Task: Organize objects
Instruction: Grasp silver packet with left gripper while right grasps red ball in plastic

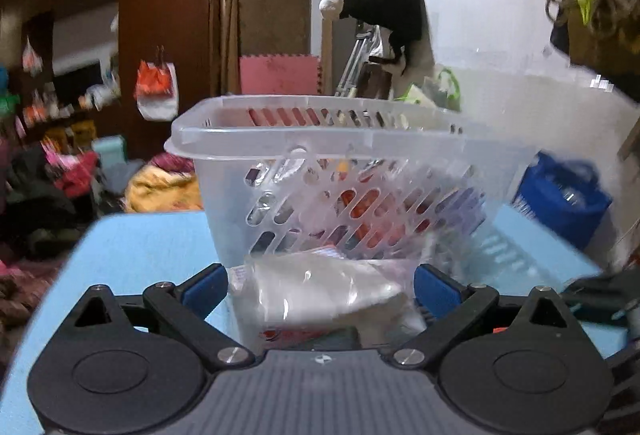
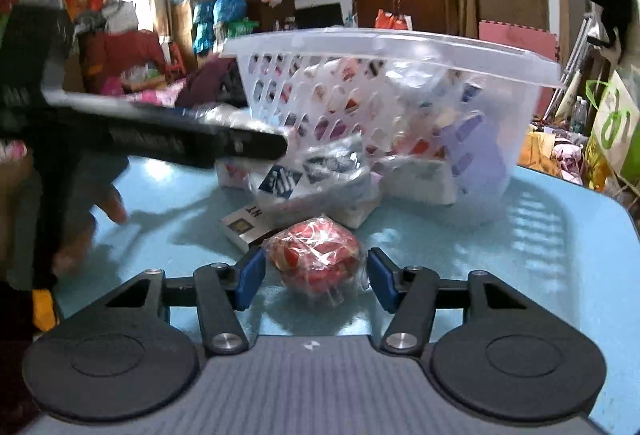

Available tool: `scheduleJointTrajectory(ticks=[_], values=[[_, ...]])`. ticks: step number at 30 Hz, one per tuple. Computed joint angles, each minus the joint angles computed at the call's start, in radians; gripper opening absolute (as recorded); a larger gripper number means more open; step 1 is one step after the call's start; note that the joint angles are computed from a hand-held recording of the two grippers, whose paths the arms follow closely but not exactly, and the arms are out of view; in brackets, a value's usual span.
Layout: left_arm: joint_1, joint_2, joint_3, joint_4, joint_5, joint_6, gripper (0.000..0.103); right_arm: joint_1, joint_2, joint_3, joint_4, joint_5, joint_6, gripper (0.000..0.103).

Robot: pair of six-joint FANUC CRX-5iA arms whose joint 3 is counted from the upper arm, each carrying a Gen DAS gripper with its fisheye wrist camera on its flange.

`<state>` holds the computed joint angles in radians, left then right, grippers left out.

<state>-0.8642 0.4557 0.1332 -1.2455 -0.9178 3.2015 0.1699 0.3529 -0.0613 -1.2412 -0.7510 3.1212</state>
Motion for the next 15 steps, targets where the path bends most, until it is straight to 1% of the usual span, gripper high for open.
scheduleJointTrajectory(ticks=[2, 5, 7, 11, 13, 15], values=[[-0.014, 0.028, 0.029, -0.002, -0.045, -0.039, 0.1, -0.017, 0.009, 0.004, -0.022, -0.02, 0.007, 0.06], [-0.036, 0.034, 0.031, -0.015, -0.08, -0.028, 0.09, -0.043, 0.019, 0.001, -0.066, -0.056, 0.046, 0.06], [-0.05, 0.02, 0.014, -0.007, -0.093, -0.05, 0.088, -0.058, 0.019, -0.006, -0.099, -0.071, 0.086, 0.06], [-0.047, -0.022, -0.039, 0.02, -0.06, -0.082, 0.088, -0.058, 0.018, -0.007, -0.105, -0.071, 0.09, 0.06], [-0.017, -0.018, -0.029, 0.067, -0.036, -0.155, 0.088, -0.064, 0.015, -0.011, -0.104, -0.077, 0.086, 0.06], [0.023, -0.02, -0.028, 0.11, 0.0, -0.204, 0.088, -0.069, 0.014, -0.015, -0.109, -0.079, 0.092, 0.06]])
